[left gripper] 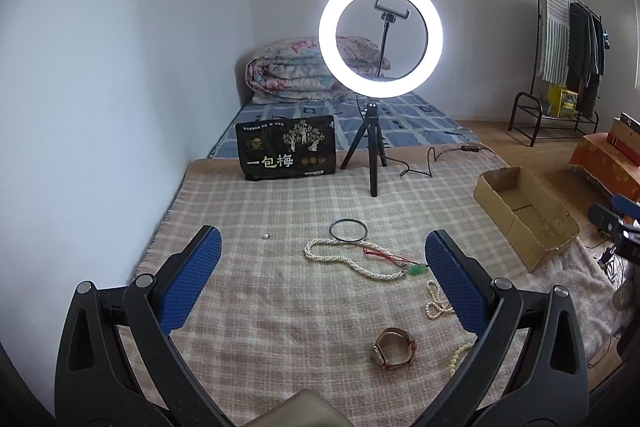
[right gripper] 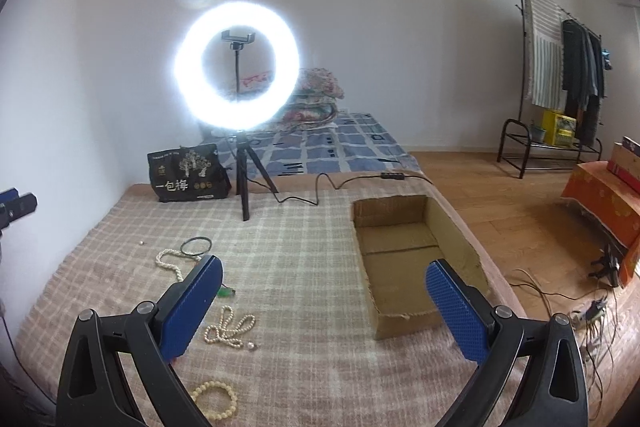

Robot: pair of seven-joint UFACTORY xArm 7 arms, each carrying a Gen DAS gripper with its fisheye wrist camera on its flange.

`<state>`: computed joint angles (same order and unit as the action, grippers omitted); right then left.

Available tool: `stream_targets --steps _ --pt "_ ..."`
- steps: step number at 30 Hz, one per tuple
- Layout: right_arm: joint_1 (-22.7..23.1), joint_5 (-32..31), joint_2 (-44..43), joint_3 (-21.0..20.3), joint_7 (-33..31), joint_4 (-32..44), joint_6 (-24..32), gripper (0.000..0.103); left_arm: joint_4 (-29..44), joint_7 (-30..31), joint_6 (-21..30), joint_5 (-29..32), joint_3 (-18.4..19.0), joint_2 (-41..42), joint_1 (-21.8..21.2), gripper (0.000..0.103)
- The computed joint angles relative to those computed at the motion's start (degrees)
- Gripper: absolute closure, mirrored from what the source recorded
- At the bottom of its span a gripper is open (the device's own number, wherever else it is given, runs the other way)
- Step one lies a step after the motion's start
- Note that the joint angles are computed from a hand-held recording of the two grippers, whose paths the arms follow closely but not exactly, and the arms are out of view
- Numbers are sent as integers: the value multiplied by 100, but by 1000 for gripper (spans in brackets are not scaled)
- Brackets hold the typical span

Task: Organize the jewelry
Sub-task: 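Move the left tool to the brown watch while the right tool approaches the knotted pearl necklace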

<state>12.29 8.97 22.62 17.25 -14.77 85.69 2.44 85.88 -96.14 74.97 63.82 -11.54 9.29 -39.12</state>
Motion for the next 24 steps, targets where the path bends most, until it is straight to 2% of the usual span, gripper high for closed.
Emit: stream_targets --steps 3,6,8,14,16,19,24 --pt "181 -79 332 -148 141 533 345 0 -147 -16 -369 -180 40 -22 130 1" --pt "133 77 817 60 -10 1248 1027 1 -332 -51 -822 -456 87 -68 310 7" --pt "233 151 1167 45 -96 1748 1508 3 -488 -100 -1120 -624 107 -126 422 9" --pt "594 276 2177 -157 -354 3143 2960 16 -709 38 -1886 -1218 157 13 677 21" --pt "686 322 2575 -204 -399 3739 3597 26 -794 113 -2182 -1458 191 71 734 24" --pt "775 426 2894 -309 -381 4227 4068 33 -884 309 -2607 -1873 243 178 822 31" --pt "950 434 3498 -480 -164 5197 4643 34 -953 587 -3015 -2386 316 367 825 32"
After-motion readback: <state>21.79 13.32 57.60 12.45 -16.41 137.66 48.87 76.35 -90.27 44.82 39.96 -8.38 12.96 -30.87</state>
